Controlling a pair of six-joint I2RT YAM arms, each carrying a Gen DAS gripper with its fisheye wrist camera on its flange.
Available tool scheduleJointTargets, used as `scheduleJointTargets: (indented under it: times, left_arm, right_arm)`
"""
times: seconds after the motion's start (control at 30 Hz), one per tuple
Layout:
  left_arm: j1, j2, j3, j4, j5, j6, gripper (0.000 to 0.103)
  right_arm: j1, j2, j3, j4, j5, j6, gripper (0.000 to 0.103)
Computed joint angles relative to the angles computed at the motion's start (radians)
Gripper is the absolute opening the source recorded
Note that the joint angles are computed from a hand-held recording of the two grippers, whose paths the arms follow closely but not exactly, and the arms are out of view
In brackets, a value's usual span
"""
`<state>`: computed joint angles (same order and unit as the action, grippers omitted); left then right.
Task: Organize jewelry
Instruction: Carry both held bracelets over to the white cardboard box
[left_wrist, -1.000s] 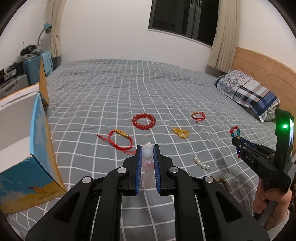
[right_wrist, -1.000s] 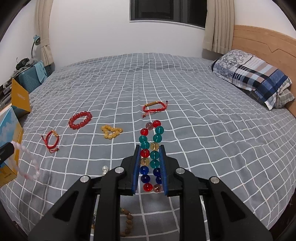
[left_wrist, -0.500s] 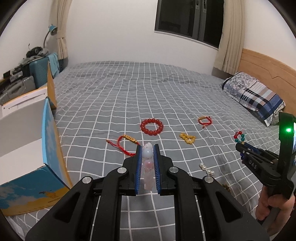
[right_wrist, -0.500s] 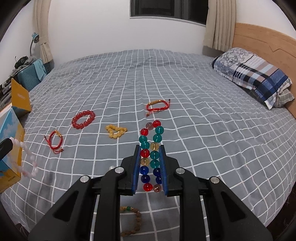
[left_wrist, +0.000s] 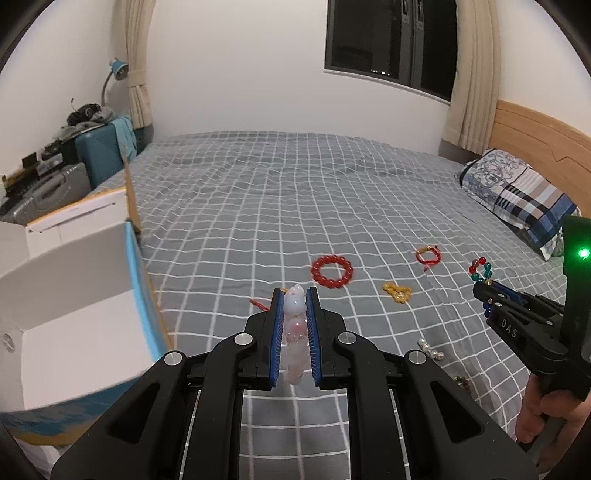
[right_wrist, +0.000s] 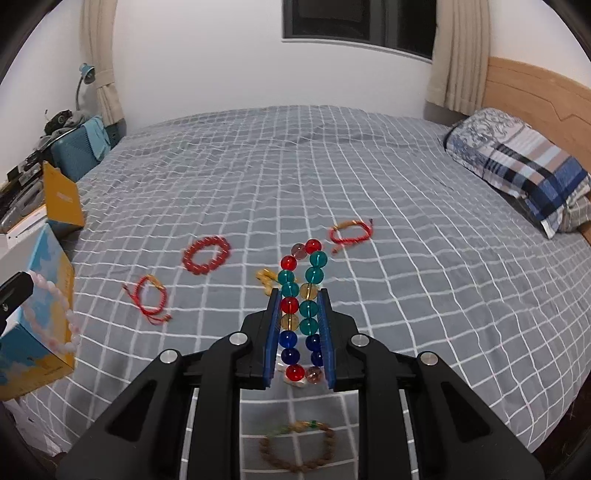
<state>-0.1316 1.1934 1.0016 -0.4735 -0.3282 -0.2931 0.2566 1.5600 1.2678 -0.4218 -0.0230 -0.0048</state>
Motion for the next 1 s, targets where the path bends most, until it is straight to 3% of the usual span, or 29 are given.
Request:
scheduleJointTargets:
  times: [0.27, 0.43, 0.57, 0.73, 0.8, 1.0]
  left_arm:
    - [0.105, -0.084, 0.055, -0.095, 0.037, 0.046, 0.012]
    - [0.264, -0.177, 0.067, -0.167, 0.118, 0.096, 0.012]
    - [0.425, -0.227, 0.084, -0.228, 0.177, 0.156, 0.012]
    - [0.694, -0.268, 0.081, -0.281, 0.325, 0.25, 0.012]
    - [0.815, -0.266, 0.079, -0.292, 0.412, 0.299, 0.012]
    - [1.053, -0.226, 0.068, -0.319, 0.52, 0.415, 0.012]
  right_arm:
    - [0.137, 0.03, 0.131, -0.081, 0.056, 0.024, 0.018]
    - [0.24, 0.08, 0.231, -0.134, 0.041, 0.041, 0.018]
    - [0.34, 0.123, 0.314, -0.171, 0.064, 0.05, 0.018]
    - [0.5, 0.203, 0.441, -0.219, 0.1, 0.061, 0.018]
    - [0.553, 0.239, 0.487, -0.237, 0.105, 0.065, 0.018]
    - [0.704, 0.408, 0.689, -0.332, 0.119, 0.068, 0.018]
